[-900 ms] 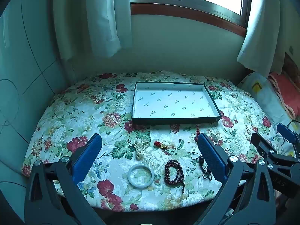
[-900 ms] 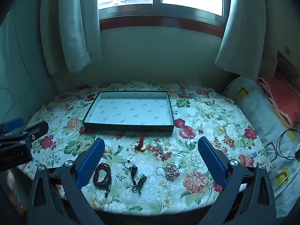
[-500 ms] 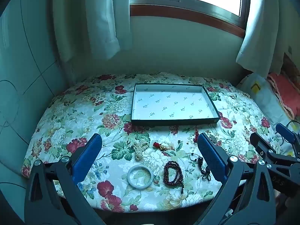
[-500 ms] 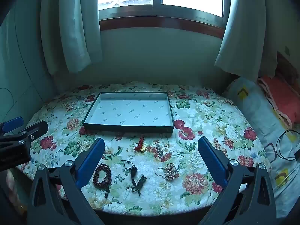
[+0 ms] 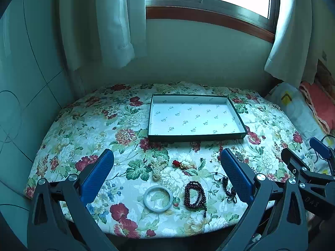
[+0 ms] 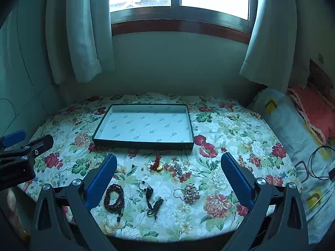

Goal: Organize jewelry

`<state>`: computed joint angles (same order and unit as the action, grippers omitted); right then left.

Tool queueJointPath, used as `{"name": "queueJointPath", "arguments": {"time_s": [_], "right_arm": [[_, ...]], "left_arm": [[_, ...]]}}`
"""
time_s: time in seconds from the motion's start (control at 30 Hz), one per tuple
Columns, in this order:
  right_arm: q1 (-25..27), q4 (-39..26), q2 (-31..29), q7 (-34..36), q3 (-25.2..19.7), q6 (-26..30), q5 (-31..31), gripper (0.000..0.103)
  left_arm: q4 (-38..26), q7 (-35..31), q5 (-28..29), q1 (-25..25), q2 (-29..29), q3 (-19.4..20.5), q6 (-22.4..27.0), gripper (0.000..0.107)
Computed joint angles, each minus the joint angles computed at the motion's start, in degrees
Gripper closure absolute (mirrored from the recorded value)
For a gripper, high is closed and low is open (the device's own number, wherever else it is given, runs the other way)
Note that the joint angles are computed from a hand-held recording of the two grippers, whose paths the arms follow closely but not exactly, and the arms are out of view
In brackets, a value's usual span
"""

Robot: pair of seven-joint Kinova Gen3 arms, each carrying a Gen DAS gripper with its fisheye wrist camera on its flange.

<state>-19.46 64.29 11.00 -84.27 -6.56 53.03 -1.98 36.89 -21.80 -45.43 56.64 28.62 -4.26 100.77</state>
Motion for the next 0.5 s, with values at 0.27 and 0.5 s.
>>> {"name": "queueJointPath", "arguments": {"time_s": [0.27, 0.5], "right_arm": [[-0.01, 0.10, 0.13, 0.10, -0.01, 0.08, -0.08, 0.004], [-0.20, 0.55, -0.01, -0.11, -0.04, -0.47, 0.12, 0.004]], "left_arm": [[0.46, 0.29, 0.43, -0.21, -0.16, 0.13, -0.17, 0.006], [0.43, 0.49, 0.32, -0.17, -0.04, 0.24, -0.04, 0.006]]}}
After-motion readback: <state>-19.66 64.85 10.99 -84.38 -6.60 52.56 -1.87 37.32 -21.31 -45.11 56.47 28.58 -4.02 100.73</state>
